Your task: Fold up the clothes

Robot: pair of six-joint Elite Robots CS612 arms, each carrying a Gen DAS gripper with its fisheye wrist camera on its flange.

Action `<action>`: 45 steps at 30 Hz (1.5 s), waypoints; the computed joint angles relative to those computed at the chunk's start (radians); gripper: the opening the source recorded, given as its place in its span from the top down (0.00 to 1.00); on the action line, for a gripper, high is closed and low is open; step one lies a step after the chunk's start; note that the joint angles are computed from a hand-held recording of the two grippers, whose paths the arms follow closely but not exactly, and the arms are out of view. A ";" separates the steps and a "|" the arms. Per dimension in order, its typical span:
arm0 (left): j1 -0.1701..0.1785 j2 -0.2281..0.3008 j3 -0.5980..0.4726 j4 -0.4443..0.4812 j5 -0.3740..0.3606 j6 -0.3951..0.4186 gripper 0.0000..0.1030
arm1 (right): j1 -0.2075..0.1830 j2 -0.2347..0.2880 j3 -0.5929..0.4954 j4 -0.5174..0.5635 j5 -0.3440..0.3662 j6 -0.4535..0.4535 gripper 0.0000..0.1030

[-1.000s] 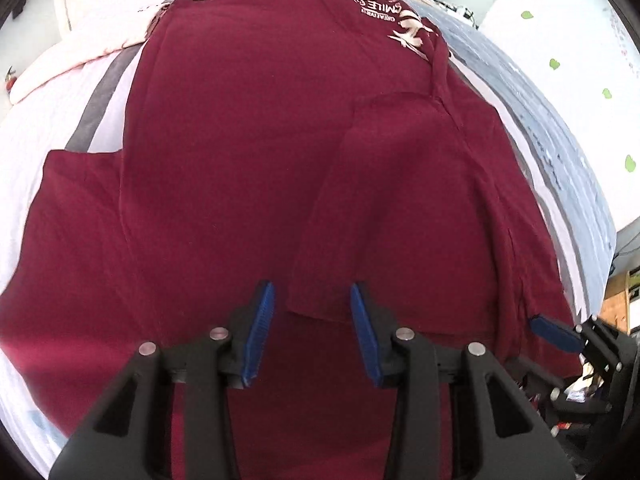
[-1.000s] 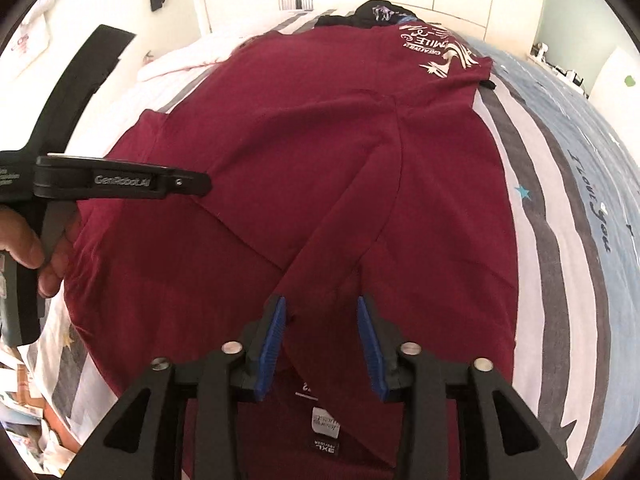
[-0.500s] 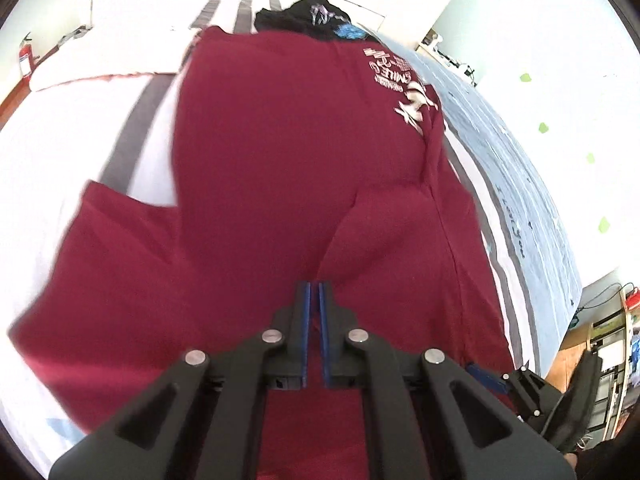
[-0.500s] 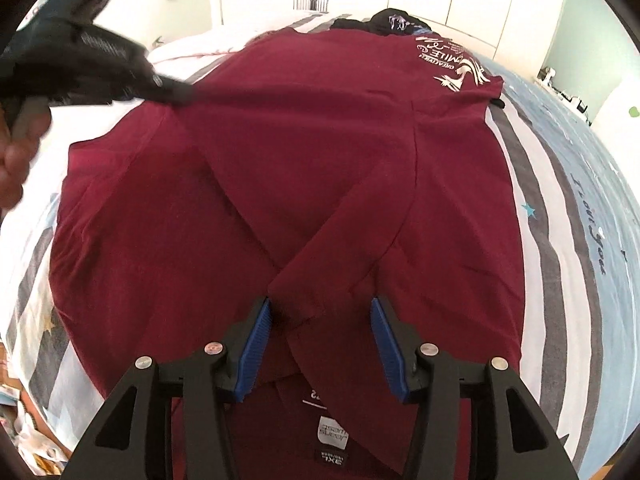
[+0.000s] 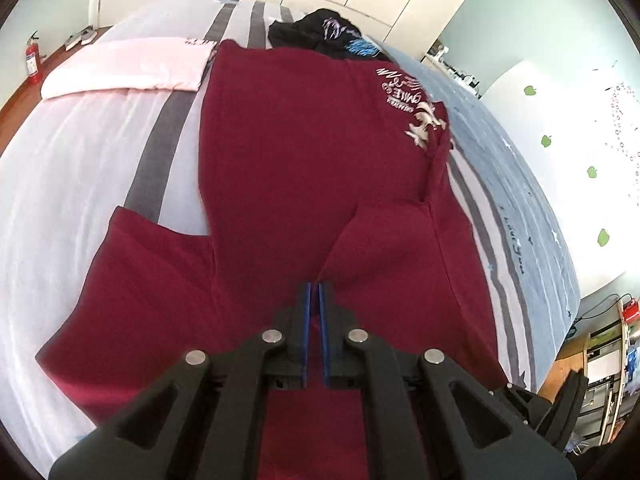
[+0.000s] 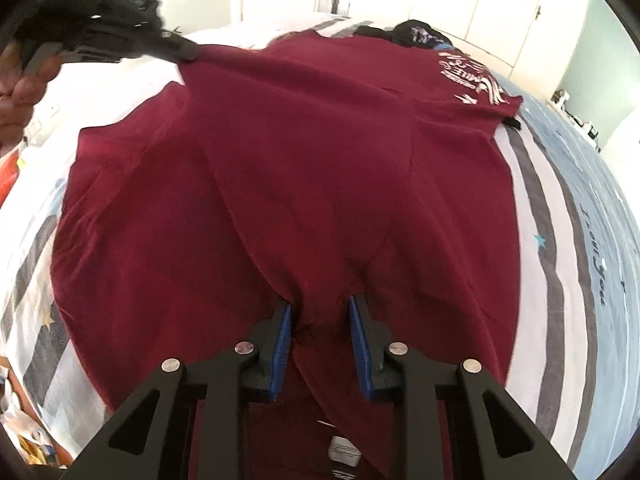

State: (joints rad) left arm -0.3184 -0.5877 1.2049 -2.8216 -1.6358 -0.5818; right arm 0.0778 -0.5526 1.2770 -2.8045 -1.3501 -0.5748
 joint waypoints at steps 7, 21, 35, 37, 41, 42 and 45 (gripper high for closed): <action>0.005 0.017 -0.030 0.037 0.005 -0.014 0.97 | 0.007 -0.012 0.019 0.013 0.009 0.013 0.75; 0.015 0.007 0.001 0.015 -0.009 -0.016 0.97 | -0.005 -0.007 -0.015 0.088 0.072 0.040 0.91; 0.040 -0.158 0.226 -0.021 0.073 -0.051 0.97 | -0.004 -0.088 0.039 0.209 0.282 -0.028 0.92; 0.046 -0.180 0.261 -0.005 0.094 -0.057 0.97 | 0.004 -0.099 0.054 0.228 0.297 -0.057 0.92; 0.063 -0.204 0.309 0.020 0.124 -0.073 0.97 | 0.026 -0.105 0.068 0.256 0.316 -0.106 0.92; 0.067 -0.205 0.314 0.025 0.128 -0.072 0.97 | 0.031 -0.104 0.069 0.261 0.317 -0.112 0.92; 0.076 -0.199 0.317 0.044 0.135 -0.061 0.97 | 0.047 -0.100 0.070 0.275 0.320 -0.127 0.92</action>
